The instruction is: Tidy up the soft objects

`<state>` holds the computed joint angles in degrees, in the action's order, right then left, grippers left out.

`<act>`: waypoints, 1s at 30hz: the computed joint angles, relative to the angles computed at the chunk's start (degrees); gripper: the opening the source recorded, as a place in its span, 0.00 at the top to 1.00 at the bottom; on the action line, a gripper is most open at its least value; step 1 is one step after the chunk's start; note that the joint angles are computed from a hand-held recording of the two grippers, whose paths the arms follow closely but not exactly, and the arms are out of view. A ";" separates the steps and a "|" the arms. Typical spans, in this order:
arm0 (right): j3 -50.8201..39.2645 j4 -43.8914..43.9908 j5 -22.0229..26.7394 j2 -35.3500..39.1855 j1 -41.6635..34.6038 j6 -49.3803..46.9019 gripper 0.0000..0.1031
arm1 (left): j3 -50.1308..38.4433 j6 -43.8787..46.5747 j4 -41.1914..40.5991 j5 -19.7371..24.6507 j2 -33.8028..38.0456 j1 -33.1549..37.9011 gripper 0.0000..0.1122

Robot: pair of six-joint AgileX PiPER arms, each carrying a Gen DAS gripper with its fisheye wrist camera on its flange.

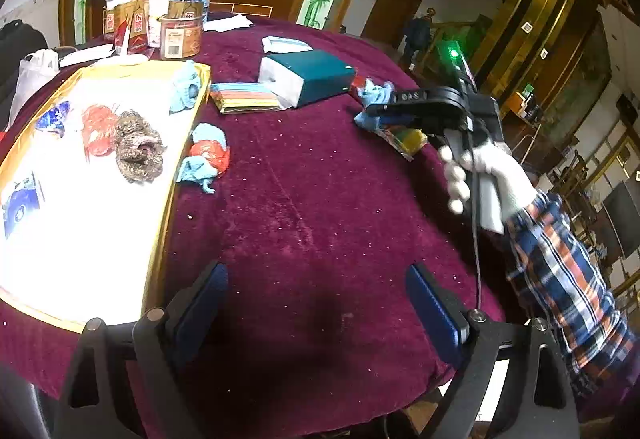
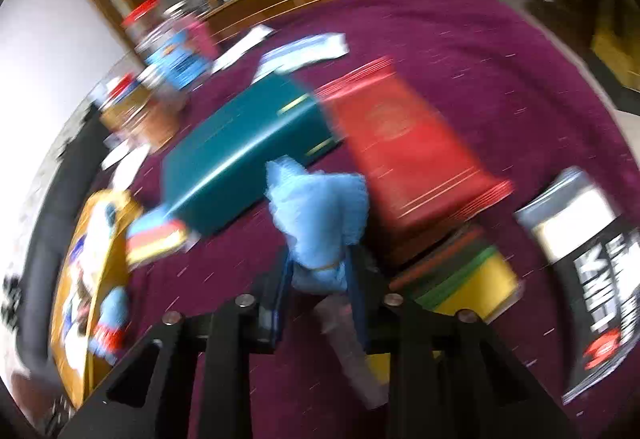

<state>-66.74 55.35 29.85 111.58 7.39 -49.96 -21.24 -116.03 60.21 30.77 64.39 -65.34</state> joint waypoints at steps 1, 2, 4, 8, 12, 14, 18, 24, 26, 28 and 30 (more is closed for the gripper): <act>0.97 1.63 3.12 -0.38 -0.34 -2.65 0.77 | 0.36 0.00 0.36 -1.17 0.02 1.01 0.18; 1.63 3.45 7.39 -0.41 -1.13 -5.37 0.77 | 0.59 -0.16 0.78 -2.17 0.10 1.73 0.18; 1.68 5.43 17.95 0.70 -3.13 -9.52 0.77 | 1.11 -0.62 1.86 -4.35 0.15 2.94 0.18; 10.18 8.21 24.58 -5.78 -7.92 -18.65 0.59 | 1.20 -0.62 3.44 -6.95 1.01 4.70 0.18; 17.97 13.57 22.12 -13.34 -15.44 -26.92 0.41 | 0.60 -0.84 5.80 -11.76 3.24 7.86 0.18; 20.61 16.14 17.94 -15.62 -17.93 -29.64 0.41 | -0.45 -0.60 6.35 -12.96 5.09 8.53 0.18; 20.58 19.33 11.33 -13.64 -18.17 -29.83 0.41 | -4.49 2.81 5.02 -13.10 10.09 8.24 0.18; 16.57 20.65 4.83 -8.41 -14.63 -21.79 0.41 | -8.25 8.01 1.51 -13.31 14.20 8.59 0.18; 14.15 19.56 3.93 -6.33 -13.26 -17.30 0.41 | -8.86 9.58 0.36 -13.22 14.73 8.93 0.18; 11.66 17.85 1.68 -4.60 -10.99 -11.96 0.41 | -9.68 11.49 -1.04 -12.72 15.16 9.57 0.18; 9.36 14.16 -2.83 -3.34 -7.71 -5.22 0.38 | -10.36 13.50 -2.11 -12.58 15.24 10.48 0.18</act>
